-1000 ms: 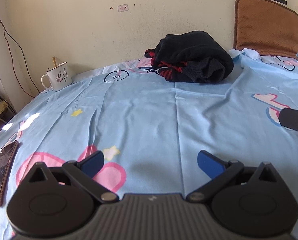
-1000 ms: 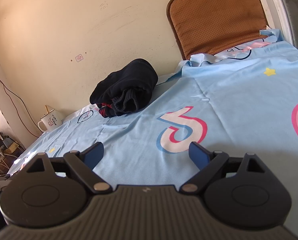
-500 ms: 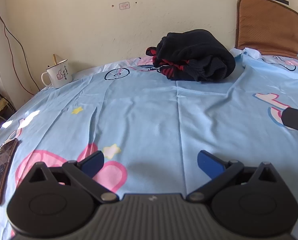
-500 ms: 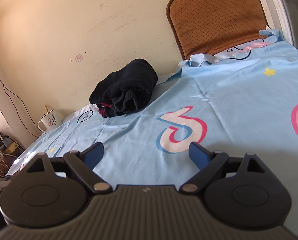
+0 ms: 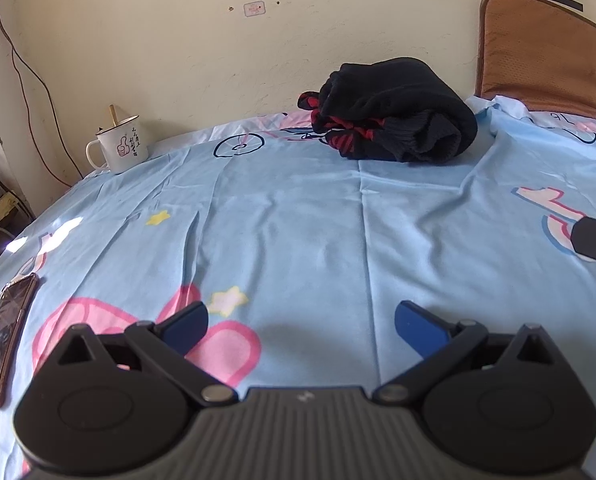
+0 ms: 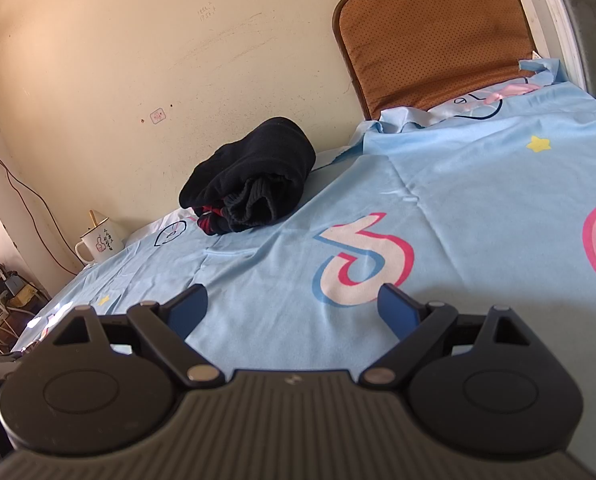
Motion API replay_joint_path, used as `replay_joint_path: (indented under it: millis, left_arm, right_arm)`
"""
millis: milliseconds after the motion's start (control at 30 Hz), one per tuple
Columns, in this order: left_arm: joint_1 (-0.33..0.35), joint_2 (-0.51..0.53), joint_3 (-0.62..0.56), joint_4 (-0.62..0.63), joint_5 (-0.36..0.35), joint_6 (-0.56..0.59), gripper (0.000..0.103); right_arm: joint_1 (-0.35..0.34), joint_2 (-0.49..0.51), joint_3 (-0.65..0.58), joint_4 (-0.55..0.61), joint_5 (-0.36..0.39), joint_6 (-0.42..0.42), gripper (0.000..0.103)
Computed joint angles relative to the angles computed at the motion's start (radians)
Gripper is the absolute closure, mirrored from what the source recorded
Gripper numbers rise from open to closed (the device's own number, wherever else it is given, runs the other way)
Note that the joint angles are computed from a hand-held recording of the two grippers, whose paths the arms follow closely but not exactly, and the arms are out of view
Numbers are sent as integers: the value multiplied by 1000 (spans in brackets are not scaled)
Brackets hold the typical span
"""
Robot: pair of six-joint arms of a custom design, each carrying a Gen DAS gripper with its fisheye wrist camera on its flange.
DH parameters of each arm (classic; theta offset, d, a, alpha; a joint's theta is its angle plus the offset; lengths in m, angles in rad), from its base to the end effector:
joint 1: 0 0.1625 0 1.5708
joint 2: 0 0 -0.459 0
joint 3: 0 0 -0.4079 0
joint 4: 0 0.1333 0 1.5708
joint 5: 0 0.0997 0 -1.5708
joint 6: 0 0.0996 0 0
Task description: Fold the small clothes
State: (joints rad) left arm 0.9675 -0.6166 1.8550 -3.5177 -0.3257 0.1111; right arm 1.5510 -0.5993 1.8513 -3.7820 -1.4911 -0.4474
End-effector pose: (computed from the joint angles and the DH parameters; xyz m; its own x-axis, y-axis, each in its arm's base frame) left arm -0.1552 -0.6266 0.0830 -0.5617 -0.2548 -0.7871 0.4962 0.6576 -0.5669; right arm 0.1284 -0.6481 0.0587 -0.9046 -0.2893 0.3130 -0.4215 0.4979 -0.7579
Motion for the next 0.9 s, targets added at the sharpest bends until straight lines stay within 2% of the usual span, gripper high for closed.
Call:
replay_joint_path:
  millis: [900]
  left_arm:
    - [-1,-3,-3,20,-5,-5,0]
  right_arm:
    - [-2,0,-1,5,1,2,9]
